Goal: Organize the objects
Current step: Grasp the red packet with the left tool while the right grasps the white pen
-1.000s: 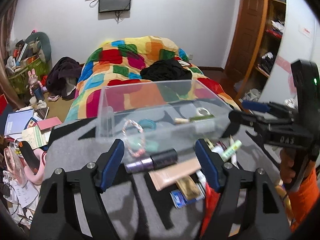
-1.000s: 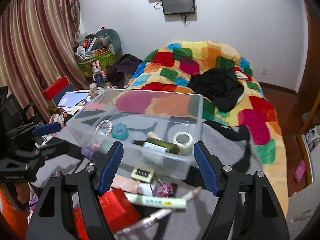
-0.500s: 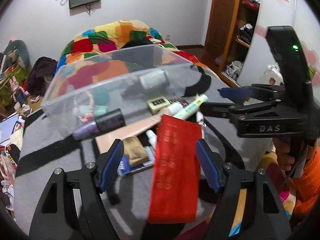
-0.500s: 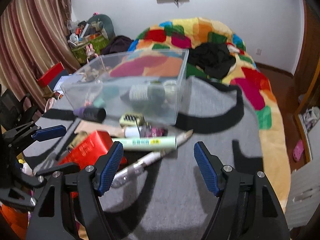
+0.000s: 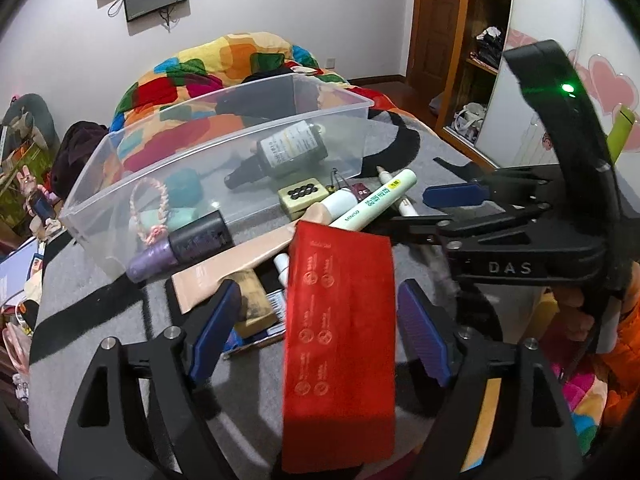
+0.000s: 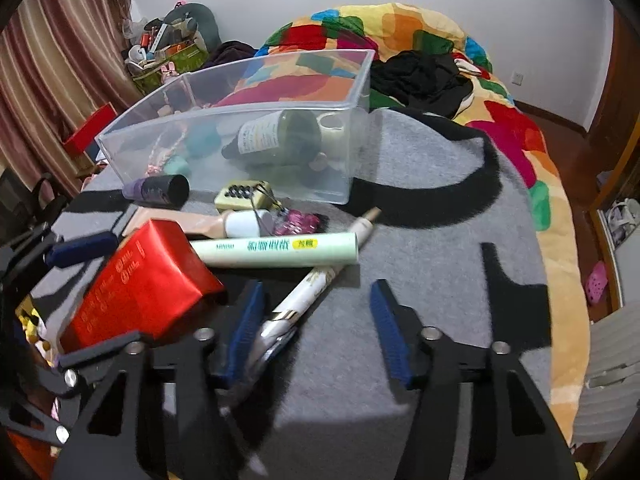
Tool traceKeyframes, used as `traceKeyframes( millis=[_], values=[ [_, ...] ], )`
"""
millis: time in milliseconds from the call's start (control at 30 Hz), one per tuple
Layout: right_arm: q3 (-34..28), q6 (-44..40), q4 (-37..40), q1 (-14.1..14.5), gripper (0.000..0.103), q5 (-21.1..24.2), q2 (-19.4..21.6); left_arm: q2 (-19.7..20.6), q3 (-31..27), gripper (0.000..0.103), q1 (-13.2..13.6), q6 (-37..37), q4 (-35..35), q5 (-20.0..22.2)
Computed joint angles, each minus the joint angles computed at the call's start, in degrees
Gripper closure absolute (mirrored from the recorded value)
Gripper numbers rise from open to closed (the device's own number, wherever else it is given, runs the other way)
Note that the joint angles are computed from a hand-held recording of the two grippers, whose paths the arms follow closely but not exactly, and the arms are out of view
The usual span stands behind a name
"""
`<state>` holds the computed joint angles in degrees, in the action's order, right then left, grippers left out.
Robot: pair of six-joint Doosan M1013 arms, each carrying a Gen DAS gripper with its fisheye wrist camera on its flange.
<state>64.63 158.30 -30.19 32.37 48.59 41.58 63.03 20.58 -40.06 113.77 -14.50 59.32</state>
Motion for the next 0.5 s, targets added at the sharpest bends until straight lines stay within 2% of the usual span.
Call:
traceKeyframes(
  millis=[67, 233, 300, 367, 433, 500],
  values=[
    [0.8, 0.6, -1.0, 0.3, 0.073, 1.0, -0.5, 0.5, -0.9, 0.017, -0.3, 0.4, 0.6, 0.2],
    [2.4, 2.2, -3.6, 0.7, 0.090, 1.9, -1.3, 0.3, 0.3, 0.017, -1.3, 0.7, 4.6, -2.6],
    [3.1, 3.5, -4.7, 0.9, 0.090, 1.6, -1.6, 0.1, 1.0, 0.023, -1.4, 0.3, 5.0, -3.9],
    [3.9, 5.2, -5.7, 1.0, 0.090, 1.2, -2.0, -0.2, 1.7, 0.042, -1.4, 0.3, 5.5, -5.0],
    [4.6, 7.7, -6.9, 1.2, 0.091, 1.0, -2.3, -0.3, 1.8, 0.046, -1.2, 0.4, 4.6, -5.0],
    [5.3, 10.6, -8.5, 1.3, 0.091, 1.3, -2.7, -1.2, 3.6, 0.046, -1.0, 0.4, 4.2, -6.9]
  ],
)
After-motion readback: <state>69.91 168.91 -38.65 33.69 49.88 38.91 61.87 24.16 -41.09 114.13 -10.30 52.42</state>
